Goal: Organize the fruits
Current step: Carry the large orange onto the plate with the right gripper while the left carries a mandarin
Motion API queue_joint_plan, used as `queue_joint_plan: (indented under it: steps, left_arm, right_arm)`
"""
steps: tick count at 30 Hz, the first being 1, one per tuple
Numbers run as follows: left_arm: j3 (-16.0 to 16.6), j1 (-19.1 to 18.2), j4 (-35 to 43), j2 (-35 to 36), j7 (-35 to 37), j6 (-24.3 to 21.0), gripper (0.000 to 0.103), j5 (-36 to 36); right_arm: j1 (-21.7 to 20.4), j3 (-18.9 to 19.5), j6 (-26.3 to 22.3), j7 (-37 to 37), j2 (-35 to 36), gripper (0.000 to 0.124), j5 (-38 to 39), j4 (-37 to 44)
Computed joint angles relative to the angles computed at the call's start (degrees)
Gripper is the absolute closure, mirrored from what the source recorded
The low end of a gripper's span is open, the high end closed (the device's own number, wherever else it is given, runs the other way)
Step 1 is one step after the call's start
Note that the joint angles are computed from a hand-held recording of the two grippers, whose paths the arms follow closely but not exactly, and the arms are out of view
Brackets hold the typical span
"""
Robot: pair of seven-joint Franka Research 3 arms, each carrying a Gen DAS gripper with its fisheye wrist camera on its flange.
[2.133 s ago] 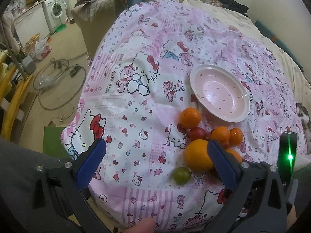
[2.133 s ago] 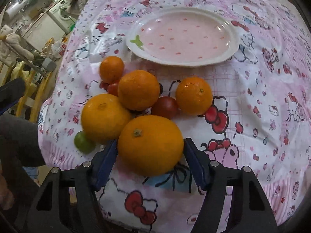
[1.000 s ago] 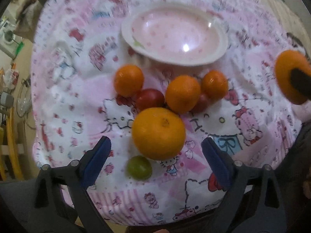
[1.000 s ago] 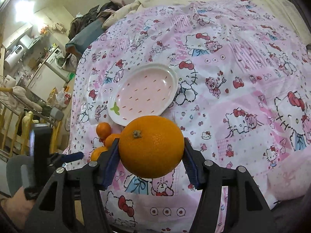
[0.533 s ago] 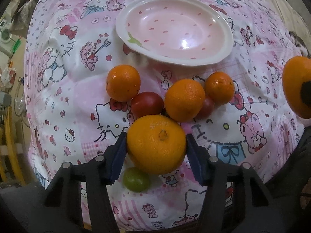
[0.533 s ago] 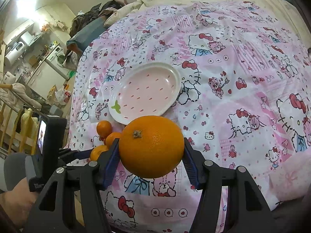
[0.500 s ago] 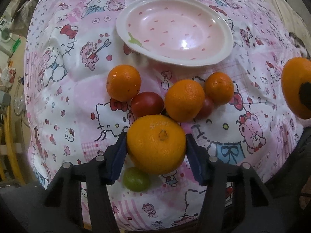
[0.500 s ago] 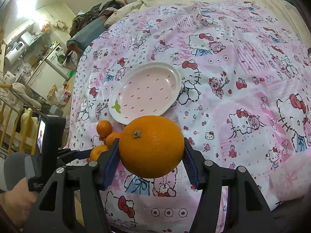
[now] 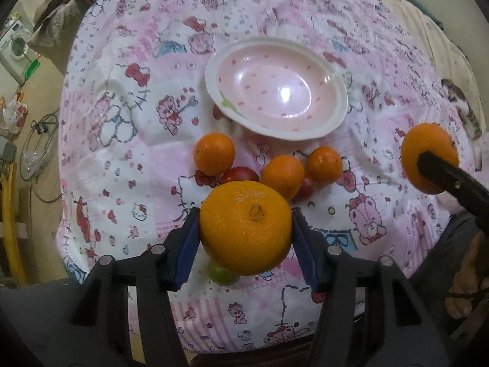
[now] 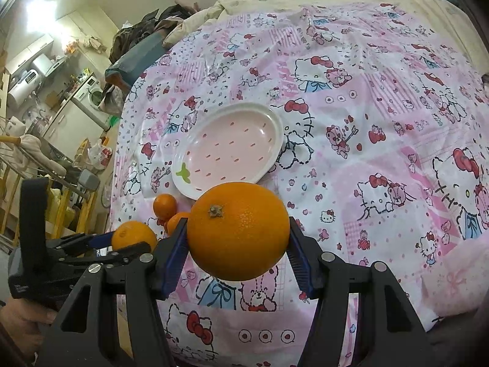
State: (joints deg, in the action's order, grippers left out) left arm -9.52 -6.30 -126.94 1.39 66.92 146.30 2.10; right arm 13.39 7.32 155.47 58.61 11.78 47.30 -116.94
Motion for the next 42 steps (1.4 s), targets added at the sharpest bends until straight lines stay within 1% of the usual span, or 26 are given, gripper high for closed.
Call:
queue_joint_plan:
  steps: [2,3,5,7,11,14,18,21,23,25,28,32,35,38,41,42]
  left_arm:
    - [0.2,0.2,-0.1,-0.5,-0.8,0.3,0.050,0.1]
    - [0.1,0.1,0.9,0.4,-2.0,0.6,0.050,1.0]
    - [0.3,0.2,0.9,0.1,-3.1,1.8,0.050,1.5]
    - [0.5,0.5,1.0,-0.2,-3.9,3.2,0.050,2.0]
    - [0.8,1.1,2.4,0.1,-4.3,4.1,0.050,2.8]
    - [1.1,1.6,4.4,1.4,-3.8,4.4,0.050,3.1]
    - [1.2,2.2,8.5,4.3,-3.3,3.6,0.050,4.1]
    - [1.0,2.8,11.9,6.8,-2.0,2.5,0.050,3.4]
    - [0.9,3.2,15.0,8.9,-1.0,1.3,0.050,3.0]
    - [1.2,3.2,18.2,11.2,-1.3,0.3,0.050,4.3]
    - [1.3,3.4,21.7,14.1,-0.7,0.4,0.050,5.6]
    - [0.7,4.2,25.7,18.0,0.8,-0.1,0.050,4.4]
    - [0.8,4.5,27.5,20.4,0.6,-0.1,0.050,4.0]
    - [1.5,4.6,29.6,22.6,-1.9,-1.0,0.050,4.1]
    - [1.7,4.8,31.7,24.3,-2.3,-2.2,0.050,4.7]
    - [2.0,4.6,32.2,24.7,-2.6,-2.6,0.050,5.4]
  right_arm:
    - [-0.1,0.1,0.0,-0.4,-0.2,0.061,0.6,0.0]
    - [-0.2,0.2,0.1,-0.8,-0.3,0.061,1.0,-0.1]
    - [-0.3,0.3,0.4,-1.9,-0.6,0.061,2.2,-0.3]
    - [-0.4,0.4,0.8,-3.1,-0.9,0.061,3.3,-0.5]
    - [-0.7,0.3,0.4,-5.1,-0.8,0.061,5.8,0.7]
    - [-0.7,-0.2,-0.2,-4.4,0.3,0.061,4.5,2.7]
    - [-1.1,-0.3,-1.3,-3.3,2.5,0.061,3.2,5.9]
    - [-1.4,-0.3,-2.7,-1.6,4.9,0.061,1.3,9.3]
    - [-1.5,-0.2,-3.3,-0.7,7.0,0.061,-0.5,12.1]
    - [-1.6,0.0,-4.0,-0.1,8.9,0.061,-2.3,14.8]
    - [-1.6,0.2,-5.7,1.2,12.8,0.061,-5.5,19.9]
    - [-1.2,0.2,-8.8,4.0,19.2,0.061,-10.4,28.3]
    - [-0.6,0.2,-11.1,6.1,24.7,0.061,-14.3,35.5]
    - [0.3,-0.1,-14.2,7.9,30.8,0.061,-18.3,43.6]
    - [1.8,-0.8,-18.3,10.1,38.3,0.061,-22.8,54.0]
    - [2.0,-0.7,-19.3,10.6,40.0,0.061,-23.6,56.4]
